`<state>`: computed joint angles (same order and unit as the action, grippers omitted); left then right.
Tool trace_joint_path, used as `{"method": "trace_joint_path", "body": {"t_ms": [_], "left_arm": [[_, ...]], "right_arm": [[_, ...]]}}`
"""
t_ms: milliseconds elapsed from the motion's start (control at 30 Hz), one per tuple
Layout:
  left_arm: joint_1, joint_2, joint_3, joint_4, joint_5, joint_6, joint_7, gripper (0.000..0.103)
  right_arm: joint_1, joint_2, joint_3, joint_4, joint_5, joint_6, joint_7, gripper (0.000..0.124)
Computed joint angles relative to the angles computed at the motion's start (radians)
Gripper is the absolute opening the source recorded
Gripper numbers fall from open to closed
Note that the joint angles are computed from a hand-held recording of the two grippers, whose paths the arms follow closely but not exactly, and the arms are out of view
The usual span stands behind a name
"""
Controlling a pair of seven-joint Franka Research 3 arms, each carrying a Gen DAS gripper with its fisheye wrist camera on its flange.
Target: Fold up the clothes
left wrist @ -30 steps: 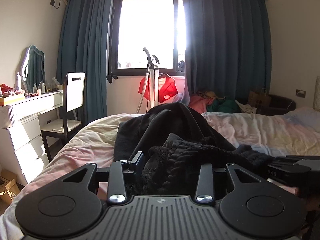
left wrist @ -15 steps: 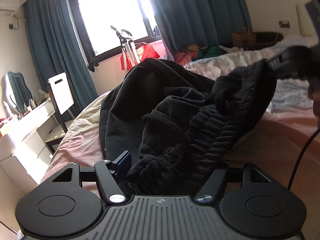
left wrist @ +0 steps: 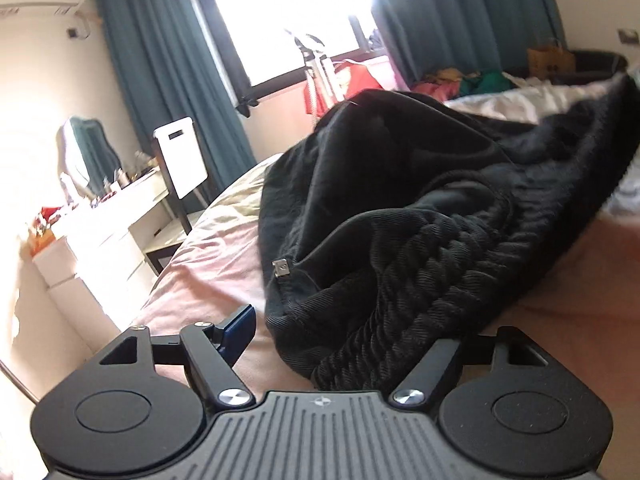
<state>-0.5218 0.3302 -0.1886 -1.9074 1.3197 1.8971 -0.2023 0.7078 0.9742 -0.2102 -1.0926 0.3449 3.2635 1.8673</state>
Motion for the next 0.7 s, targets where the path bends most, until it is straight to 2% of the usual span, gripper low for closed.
{"method": "trace_joint_path", "body": {"t_ms": [100,167,267,367,433,467,633,700], "left_arm": [[-0.027,-0.013,0.007,-0.004,0.055,-0.102,-0.05,0.079],[-0.026,-0.033,0.004,-0.018,0.069,-0.128,-0.093,0.079],[0.011,-0.094,-0.004,-0.066,0.049,-0.092,-0.188,0.078],[0.043,-0.151,-0.016,-0.11,0.031,-0.092,-0.269,0.078],[0.057,-0.189,-0.027,-0.145,0.04,-0.114,-0.309,0.078],[0.063,-0.208,-0.034,-0.163,0.045,-0.128,-0.328,0.078],[0.075,-0.266,-0.072,-0.216,0.138,-0.247,-0.374,0.078],[0.087,-0.293,-0.081,-0.237,0.167,-0.238,-0.372,0.078]], "right_arm": [[0.003,0.011,-0.017,0.03,-0.039,-0.11,0.008,0.014],[-0.004,0.019,-0.011,0.057,-0.084,-0.189,0.009,0.016],[-0.058,0.034,0.083,0.1,-0.125,-0.285,-0.028,0.018],[-0.109,0.053,0.184,0.14,-0.156,-0.357,-0.079,0.018],[-0.124,0.04,0.222,0.111,-0.169,-0.313,-0.112,0.02],[-0.132,0.021,0.246,0.071,-0.169,-0.256,-0.137,0.02],[-0.185,-0.047,0.388,-0.092,-0.158,0.097,-0.287,0.021],[-0.151,-0.068,0.349,-0.129,-0.132,0.193,-0.321,0.022]]}}
